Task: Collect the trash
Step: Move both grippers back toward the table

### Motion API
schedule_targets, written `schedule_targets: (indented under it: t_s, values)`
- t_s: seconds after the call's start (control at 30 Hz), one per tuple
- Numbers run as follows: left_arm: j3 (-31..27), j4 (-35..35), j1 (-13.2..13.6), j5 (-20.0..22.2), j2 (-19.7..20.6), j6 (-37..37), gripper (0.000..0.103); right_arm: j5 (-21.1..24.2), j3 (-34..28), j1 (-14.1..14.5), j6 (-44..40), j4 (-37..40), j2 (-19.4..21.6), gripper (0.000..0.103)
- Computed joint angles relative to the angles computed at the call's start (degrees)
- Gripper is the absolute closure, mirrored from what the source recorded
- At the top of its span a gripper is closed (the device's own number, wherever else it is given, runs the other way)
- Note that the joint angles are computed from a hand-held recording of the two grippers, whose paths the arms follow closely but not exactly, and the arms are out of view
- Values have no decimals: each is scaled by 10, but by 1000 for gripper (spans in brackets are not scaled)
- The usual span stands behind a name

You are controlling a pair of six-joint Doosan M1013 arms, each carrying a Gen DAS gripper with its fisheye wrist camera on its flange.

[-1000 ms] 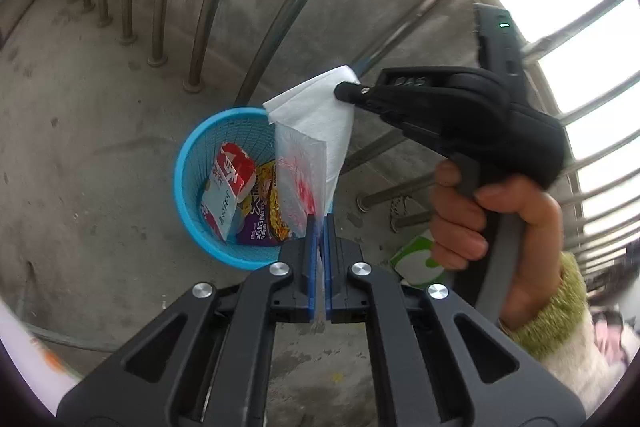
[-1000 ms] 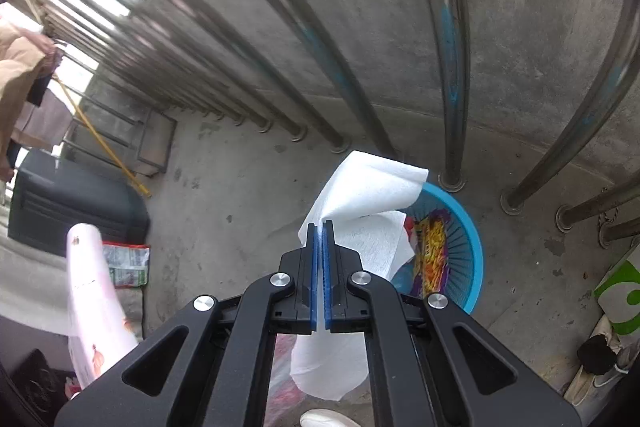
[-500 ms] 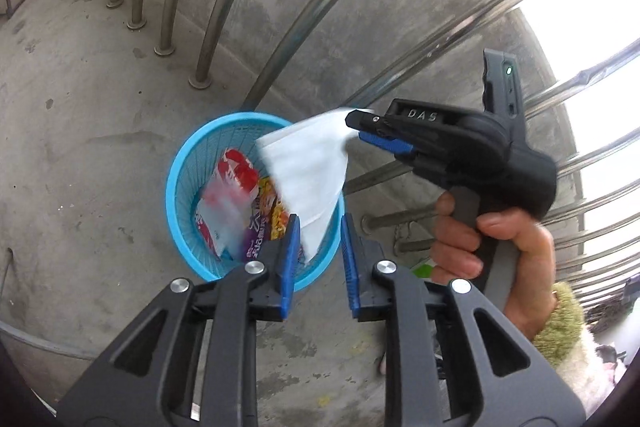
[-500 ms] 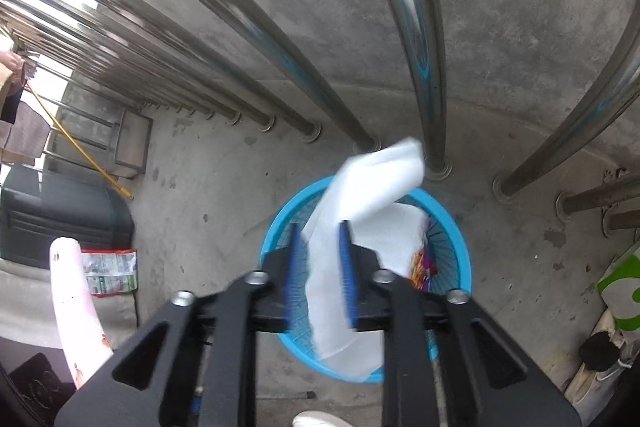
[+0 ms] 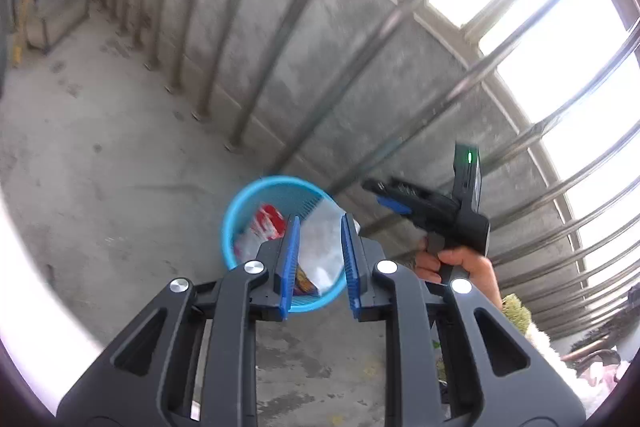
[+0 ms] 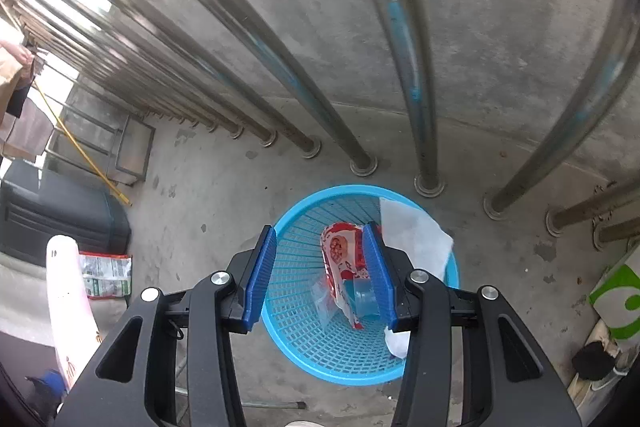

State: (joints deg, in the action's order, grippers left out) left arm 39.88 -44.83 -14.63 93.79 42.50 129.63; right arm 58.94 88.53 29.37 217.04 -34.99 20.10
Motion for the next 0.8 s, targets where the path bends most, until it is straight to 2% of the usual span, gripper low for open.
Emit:
schedule_targets:
  t_s: [0.13,0.27,0.4,0.47,0.57,0.67,0.8]
  values:
    - [-29,-13,25,-16,-8,2,80,15,7,9,22,-20,-14,59]
    - [-56,-33,55,-30,-16,15,75,60,-12,19,1,-25,-25,61]
    - [-74,-56,91,-43,-22,20,71,105,-68,30,-44,-47,-22,61]
    - [-66,-63,112,-66,-32,28,69,106,-101,39,-67,-83,-15,61]
    - [-49,-70,142,-93,-45,37,64,117,-180,52,-154,-107,18,57]
    - [-36,-66,175,-128,-54,29,62,95,-258,62,-238,-111,58,46]
    - [-11,-40,216,-189,-69,0,60,44,-369,71,-375,-71,122,40]
